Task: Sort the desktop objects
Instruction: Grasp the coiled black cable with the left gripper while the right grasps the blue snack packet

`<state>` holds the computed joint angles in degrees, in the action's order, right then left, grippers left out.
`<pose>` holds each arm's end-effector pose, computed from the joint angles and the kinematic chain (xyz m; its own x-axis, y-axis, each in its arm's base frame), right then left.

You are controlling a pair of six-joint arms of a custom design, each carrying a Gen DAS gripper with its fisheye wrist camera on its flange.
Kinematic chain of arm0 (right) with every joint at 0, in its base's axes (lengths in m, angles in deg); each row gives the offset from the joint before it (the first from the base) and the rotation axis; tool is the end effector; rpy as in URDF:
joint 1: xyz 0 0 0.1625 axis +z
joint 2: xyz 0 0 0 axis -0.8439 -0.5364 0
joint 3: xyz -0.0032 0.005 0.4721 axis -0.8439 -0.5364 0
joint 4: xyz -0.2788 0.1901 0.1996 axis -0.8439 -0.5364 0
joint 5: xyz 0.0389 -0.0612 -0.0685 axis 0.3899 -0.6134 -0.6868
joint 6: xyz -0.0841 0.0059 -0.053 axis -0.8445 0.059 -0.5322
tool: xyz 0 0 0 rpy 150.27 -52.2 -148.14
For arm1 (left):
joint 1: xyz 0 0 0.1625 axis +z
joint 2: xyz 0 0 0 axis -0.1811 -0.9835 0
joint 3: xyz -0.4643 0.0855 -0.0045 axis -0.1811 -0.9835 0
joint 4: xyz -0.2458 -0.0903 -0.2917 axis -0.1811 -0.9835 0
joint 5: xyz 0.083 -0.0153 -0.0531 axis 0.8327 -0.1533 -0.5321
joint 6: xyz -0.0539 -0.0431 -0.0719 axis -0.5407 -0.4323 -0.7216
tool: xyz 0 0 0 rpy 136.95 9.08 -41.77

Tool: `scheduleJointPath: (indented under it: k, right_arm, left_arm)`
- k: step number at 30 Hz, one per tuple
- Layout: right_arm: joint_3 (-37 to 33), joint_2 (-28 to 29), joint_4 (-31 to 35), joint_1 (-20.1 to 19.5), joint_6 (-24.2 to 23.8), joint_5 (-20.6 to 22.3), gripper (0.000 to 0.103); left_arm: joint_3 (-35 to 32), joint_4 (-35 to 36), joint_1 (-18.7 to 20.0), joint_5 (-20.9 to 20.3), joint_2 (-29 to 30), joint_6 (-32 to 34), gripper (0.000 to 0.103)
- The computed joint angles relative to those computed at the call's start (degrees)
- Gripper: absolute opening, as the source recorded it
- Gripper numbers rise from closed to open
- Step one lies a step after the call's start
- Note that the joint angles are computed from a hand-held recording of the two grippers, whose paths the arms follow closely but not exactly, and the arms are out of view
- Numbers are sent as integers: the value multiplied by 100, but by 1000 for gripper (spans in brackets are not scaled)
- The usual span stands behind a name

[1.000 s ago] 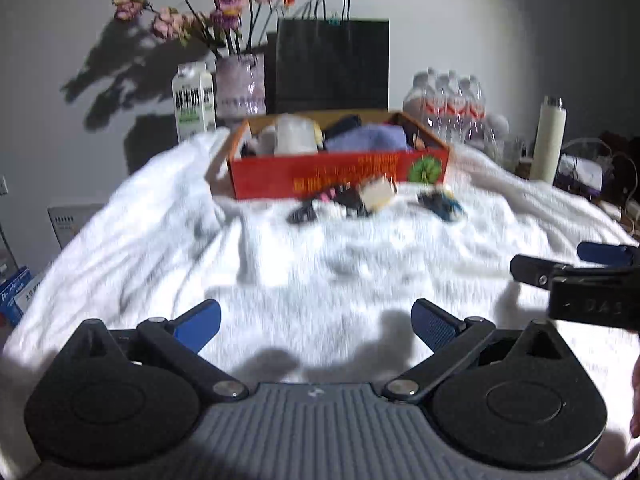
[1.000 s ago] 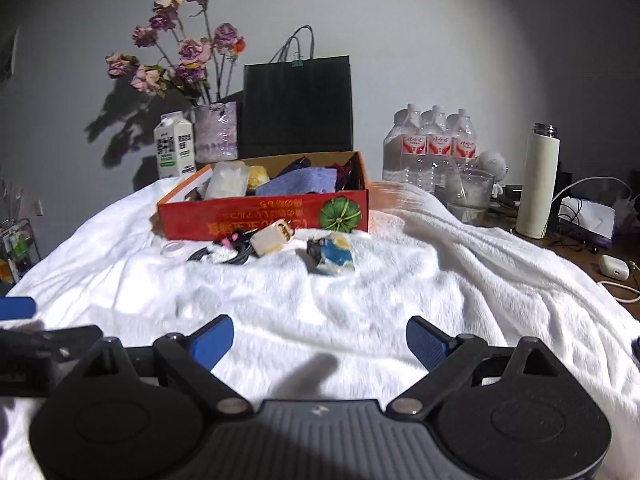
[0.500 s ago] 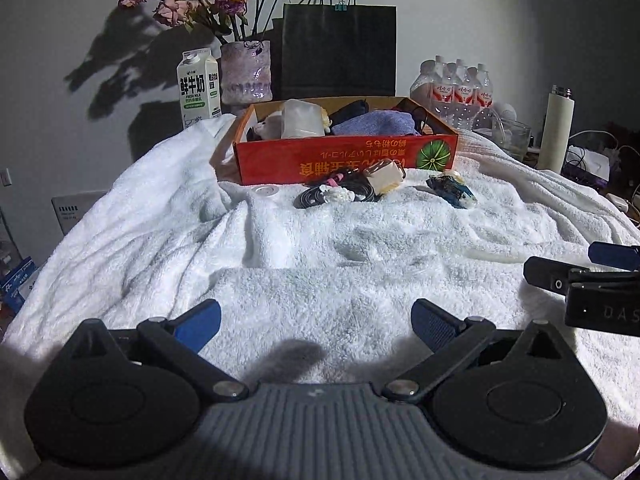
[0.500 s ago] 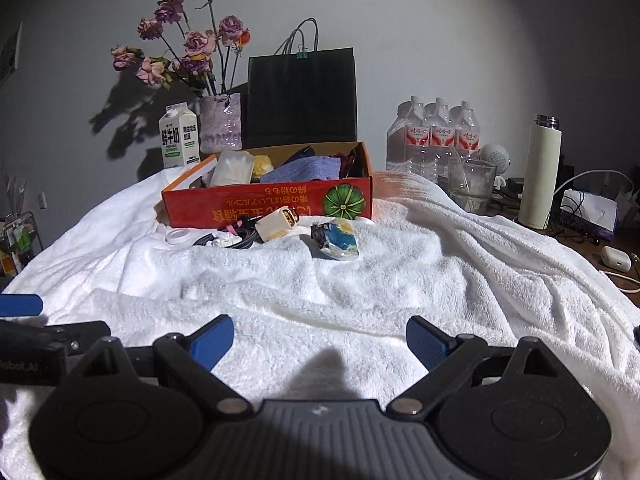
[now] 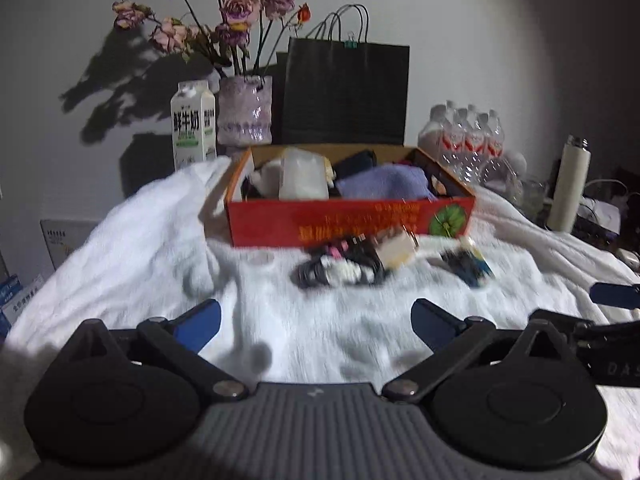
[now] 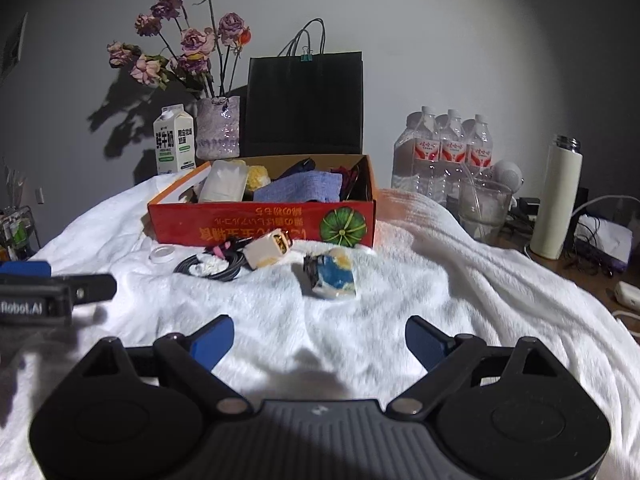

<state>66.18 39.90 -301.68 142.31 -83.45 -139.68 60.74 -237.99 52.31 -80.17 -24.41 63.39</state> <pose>0.0780 -0.5595 0.2019 -0.6698 -0.3114 0.6741 -0.7322 0.4282 -0.5297 -0.2432 -0.5214 0.0437 -0.7121 -0.1499 -0.6858 0.5784 0.4284 -0.6942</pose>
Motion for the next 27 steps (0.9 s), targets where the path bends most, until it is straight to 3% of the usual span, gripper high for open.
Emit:
scheduleJointPath:
  k: [2, 4, 6, 8, 11, 15, 17, 19, 22, 24, 25, 26, 27]
  right_arm:
    - [-268, 130, 41, 78, -85, -138, 91]
    - [-492, 218, 170, 129, -143, -206, 91]
    - [-688, 280, 335, 153, -169, -191, 91]
    - [-903, 350, 513, 174, -167, -202, 91]
    - [-1272, 455, 946, 213, -37, -285, 86]
    - [-1706, 644, 1363, 220, 127, -338, 81]
    - [-1908, 752, 1517, 230, 229, -409, 73]
    - [-2096, 857, 1653, 224, 313, -433, 69]
    - [-2356, 1022, 1761, 242, 393, -595, 65]
    - [-2539, 1116, 1898, 234, 469, -619, 54]
    - [-2644, 1149, 2077, 249, 540, -711, 41]
    - [-2701, 1160, 2192, 255, 619, -778, 39]
    - [-2686, 1157, 2167, 239, 642, -723, 38]
  left_arm:
    - [-427, -365, 180, -115, 131, 775, 101]
    - [-658, -9, 364, -266, 109, 807, 100]
    - [-769, 565, 544, -459, 37, 431, 98]
    - [-898, 1027, 728, -740, -39, 129, 90]
    - [-1176, 1975, 957, -813, -119, -416, 79]
    - [-1466, 2768, 1210, -1047, -181, -864, 74]
    - [-1555, 3233, 1311, -1110, -227, -1293, 61]
    - [-1662, 3277, 1367, -1052, -160, -1334, 55]
    - [-1804, 2924, 1382, -960, 16, -982, 55]
    - [-1951, 2718, 1395, -915, 148, -688, 52]
    - [-1981, 2721, 1387, -881, 167, -661, 36]
    - [-2007, 2787, 1372, -799, 171, -725, 26]
    - [-1986, 2793, 1372, -801, 154, -770, 25]
